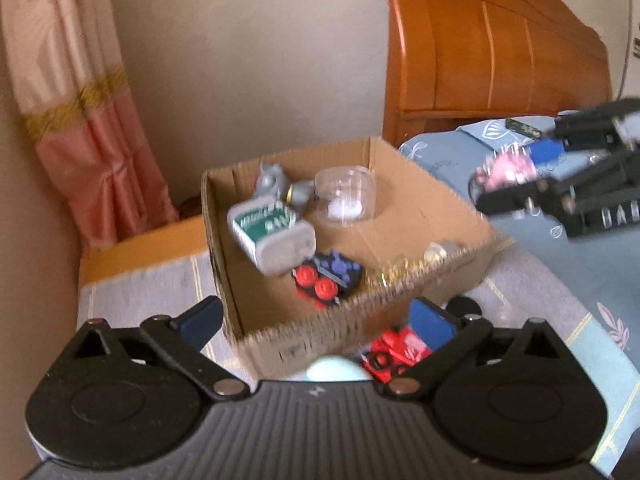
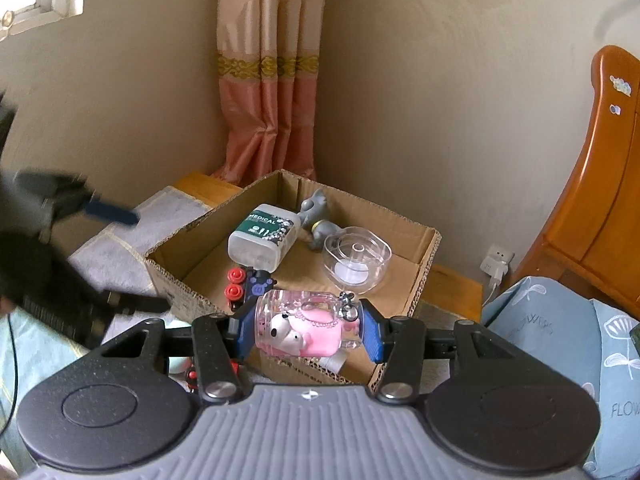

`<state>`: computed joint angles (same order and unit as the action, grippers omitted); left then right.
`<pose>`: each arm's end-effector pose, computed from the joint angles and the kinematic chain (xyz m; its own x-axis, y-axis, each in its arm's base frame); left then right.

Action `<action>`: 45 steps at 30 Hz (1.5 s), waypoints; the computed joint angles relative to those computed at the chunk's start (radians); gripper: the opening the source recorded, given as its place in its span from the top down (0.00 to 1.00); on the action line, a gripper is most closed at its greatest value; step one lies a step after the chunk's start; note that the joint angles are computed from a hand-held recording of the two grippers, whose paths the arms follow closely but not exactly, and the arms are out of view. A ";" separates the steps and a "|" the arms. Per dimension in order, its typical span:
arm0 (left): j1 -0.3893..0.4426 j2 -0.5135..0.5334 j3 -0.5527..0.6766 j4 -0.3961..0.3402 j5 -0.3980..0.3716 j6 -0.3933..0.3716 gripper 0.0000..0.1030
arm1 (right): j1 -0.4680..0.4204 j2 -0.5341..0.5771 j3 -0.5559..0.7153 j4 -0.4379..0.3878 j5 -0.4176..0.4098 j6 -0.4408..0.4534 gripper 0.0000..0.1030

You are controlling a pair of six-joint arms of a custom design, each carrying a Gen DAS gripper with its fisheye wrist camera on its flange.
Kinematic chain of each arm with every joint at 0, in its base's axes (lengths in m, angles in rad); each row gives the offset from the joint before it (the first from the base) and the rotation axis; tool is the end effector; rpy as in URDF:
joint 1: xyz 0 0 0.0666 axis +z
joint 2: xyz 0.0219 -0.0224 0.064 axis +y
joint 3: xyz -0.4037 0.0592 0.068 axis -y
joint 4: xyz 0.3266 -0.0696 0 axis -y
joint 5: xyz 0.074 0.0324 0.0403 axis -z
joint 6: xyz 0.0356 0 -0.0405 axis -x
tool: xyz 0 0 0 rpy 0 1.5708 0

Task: Organize rigid objects
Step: 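Carry both items into the box and open both tools, then withdraw both tools and move the right tool to the clear plastic jar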

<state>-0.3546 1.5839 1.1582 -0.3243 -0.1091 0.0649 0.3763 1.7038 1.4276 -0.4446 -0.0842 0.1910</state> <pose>0.4443 -0.1608 0.3238 -0.6554 0.1739 -0.7350 0.2284 0.9732 0.0266 0.5005 0.2005 0.3603 -0.5220 -0.4096 -0.7482 -0.5337 0.8410 -0.0881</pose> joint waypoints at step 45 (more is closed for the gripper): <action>-0.089 -0.132 -0.164 -0.015 -0.203 0.224 0.03 | 0.042 -0.016 -0.149 0.098 0.062 -0.268 0.00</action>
<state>-0.4434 1.4519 0.9939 -0.3393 -0.3124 0.2890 0.4185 1.6876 1.2787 -0.3463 -0.0224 -0.0774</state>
